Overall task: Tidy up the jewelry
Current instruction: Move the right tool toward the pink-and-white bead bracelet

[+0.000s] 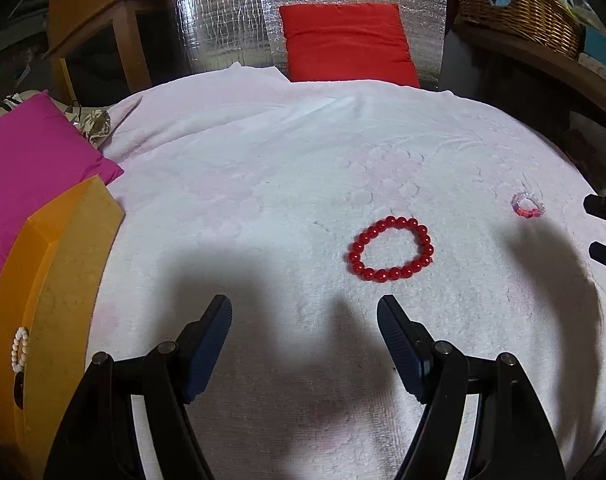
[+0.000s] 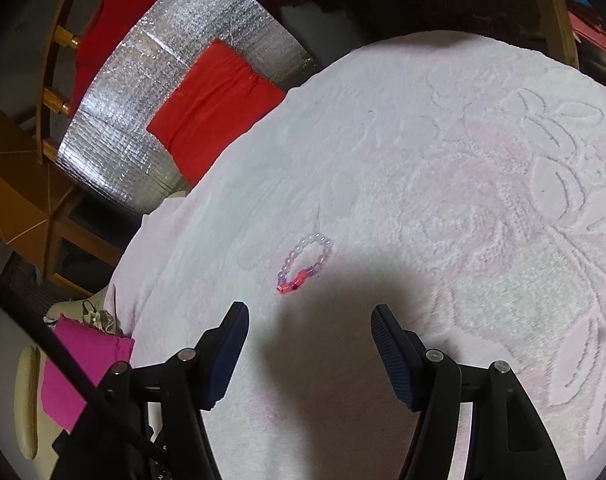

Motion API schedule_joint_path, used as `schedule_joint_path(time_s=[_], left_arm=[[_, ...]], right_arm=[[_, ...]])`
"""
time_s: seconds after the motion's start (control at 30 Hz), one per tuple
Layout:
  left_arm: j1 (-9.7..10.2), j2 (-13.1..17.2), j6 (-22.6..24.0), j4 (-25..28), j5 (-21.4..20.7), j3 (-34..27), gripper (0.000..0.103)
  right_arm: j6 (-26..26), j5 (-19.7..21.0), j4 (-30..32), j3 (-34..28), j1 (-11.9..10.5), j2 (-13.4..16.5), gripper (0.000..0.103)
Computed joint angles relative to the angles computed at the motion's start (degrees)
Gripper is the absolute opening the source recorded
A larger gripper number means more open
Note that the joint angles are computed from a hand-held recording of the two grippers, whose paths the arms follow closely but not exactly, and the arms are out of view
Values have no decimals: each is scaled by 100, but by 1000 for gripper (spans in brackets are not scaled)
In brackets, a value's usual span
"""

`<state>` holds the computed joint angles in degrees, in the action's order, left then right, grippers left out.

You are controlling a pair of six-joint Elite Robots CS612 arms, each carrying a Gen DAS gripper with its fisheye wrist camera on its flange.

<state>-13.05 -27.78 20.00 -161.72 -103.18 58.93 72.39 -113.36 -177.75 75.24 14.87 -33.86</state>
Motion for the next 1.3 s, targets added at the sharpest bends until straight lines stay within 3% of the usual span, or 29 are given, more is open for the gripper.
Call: schedule_joint_path(time_s=[0.47,1.3], left_arm=[[34,9,-119,-29,-127,-54,76],[7,11,-90,-11,-61,-50,76]], right_arm=[[-208,18,226,-298,49,114,68],[-251,91,150,-277,31,97,68]])
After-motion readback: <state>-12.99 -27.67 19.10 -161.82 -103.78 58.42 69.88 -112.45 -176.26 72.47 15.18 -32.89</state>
